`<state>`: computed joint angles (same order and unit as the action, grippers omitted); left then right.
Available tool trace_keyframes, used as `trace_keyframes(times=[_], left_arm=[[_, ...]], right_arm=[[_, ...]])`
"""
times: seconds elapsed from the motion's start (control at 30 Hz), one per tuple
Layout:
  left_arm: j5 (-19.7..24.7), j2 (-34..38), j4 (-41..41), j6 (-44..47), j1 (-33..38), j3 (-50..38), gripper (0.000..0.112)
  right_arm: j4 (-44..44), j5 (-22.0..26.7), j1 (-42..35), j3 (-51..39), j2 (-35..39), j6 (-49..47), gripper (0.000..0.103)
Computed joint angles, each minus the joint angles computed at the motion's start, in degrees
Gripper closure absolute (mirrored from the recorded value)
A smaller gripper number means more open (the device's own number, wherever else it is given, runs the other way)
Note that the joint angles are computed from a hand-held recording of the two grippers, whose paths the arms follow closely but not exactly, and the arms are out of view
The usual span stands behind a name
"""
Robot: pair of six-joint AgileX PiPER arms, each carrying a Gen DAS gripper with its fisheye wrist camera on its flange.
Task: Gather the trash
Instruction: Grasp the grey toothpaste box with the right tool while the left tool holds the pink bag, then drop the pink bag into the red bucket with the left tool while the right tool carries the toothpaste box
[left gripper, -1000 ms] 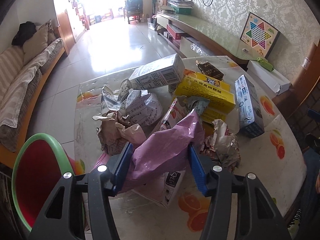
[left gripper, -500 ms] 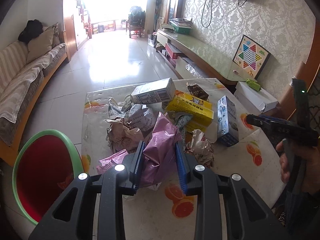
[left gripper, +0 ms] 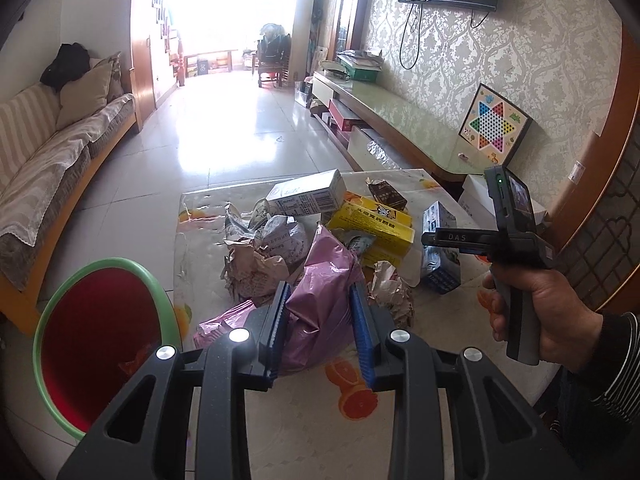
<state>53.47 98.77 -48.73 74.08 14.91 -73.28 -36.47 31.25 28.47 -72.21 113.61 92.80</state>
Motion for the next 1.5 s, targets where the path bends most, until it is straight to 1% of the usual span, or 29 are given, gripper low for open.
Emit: trace_keyframes(times=[0.03,0.07,0.13,0.2,0.23,0.27,0.4,0.5,0.57,0.67,0.83,0.9,1.0,1.17,1.33,1.4,1.5], left_arm=[[0.1,0.1,-0.1,0.0,0.1,0.0,0.084],[0.2,0.2,-0.3,0.0,0.3,0.0,0.085],[0.5,0.3,-0.5,0.0,0.5,0.1,0.084],[0.5,0.2,-0.6,0.3,0.8,0.5,0.084],[0.6,0.2,-0.8,0.4,0.9,0.7,0.084],[0.6,0.2,-0.9,0.6,1.1,0.9,0.084],[0.7,0.1,-1.4,1.1,1.9,1.5,0.084],[0.9,-0.2,-1.9,1.6,2.5,1.9,0.084],[0.8,-0.4,-2.2,1.9,3.0,2.1,0.084],[0.6,-0.4,-2.6,1.4,4.0,2.0,0.084],[0.7,0.0,-3.5,0.4,6.3,0.9,0.084],[0.8,0.3,-3.6,0.1,7.3,0.4,0.084],[0.6,1.0,-3.2,-0.5,8.8,-0.6,0.084],[0.1,2.9,-1.7,-2.6,12.0,-3.5,0.084],[-1.1,7.3,1.5,-7.0,14.5,-10.6,0.084],[-2.4,9.5,3.2,-9.0,14.7,-13.8,0.084],[-4.2,12.6,6.6,-12.0,14.3,-18.5,0.084]], right_arm=[[0.7,0.2,-0.1,-0.4,0.5,-0.9,0.033],[0.9,0.3,0.0,-0.6,0.8,-1.3,0.038],[0.6,0.1,0.2,-0.5,1.1,-1.7,0.039],[0.2,0.1,0.4,-0.1,0.8,-2.1,0.045],[0.1,0.1,0.5,0.2,0.4,-2.4,0.05],[0.0,0.7,0.8,0.2,0.1,-2.8,0.052],[-2.2,2.8,2.6,1.4,-1.5,-2.7,0.054],[-4.9,4.4,4.3,3.6,-4.1,-0.5,0.054],[-6.8,6.7,5.9,4.4,-6.1,0.4,0.054],[-9.7,11.6,9.5,4.8,-9.0,0.8,0.054],[-12.4,18.7,15.4,2.9,-12.1,-1.4,0.054],[-12.6,20.9,17.3,1.0,-12.3,-2.8,0.054],[-11.9,22.2,19.6,-2.0,-12.4,-5.0,0.054],[-10.9,23.9,23.1,-8.5,-10.1,-8.1,0.054],[-8.6,24.1,25.4,-16.1,-5.8,-12.9,0.054],[-7.4,23.3,25.7,-18.9,-3.9,-15.1,0.054],[-5.1,23.5,26.4,-25.0,-0.4,-19.7,0.054]])
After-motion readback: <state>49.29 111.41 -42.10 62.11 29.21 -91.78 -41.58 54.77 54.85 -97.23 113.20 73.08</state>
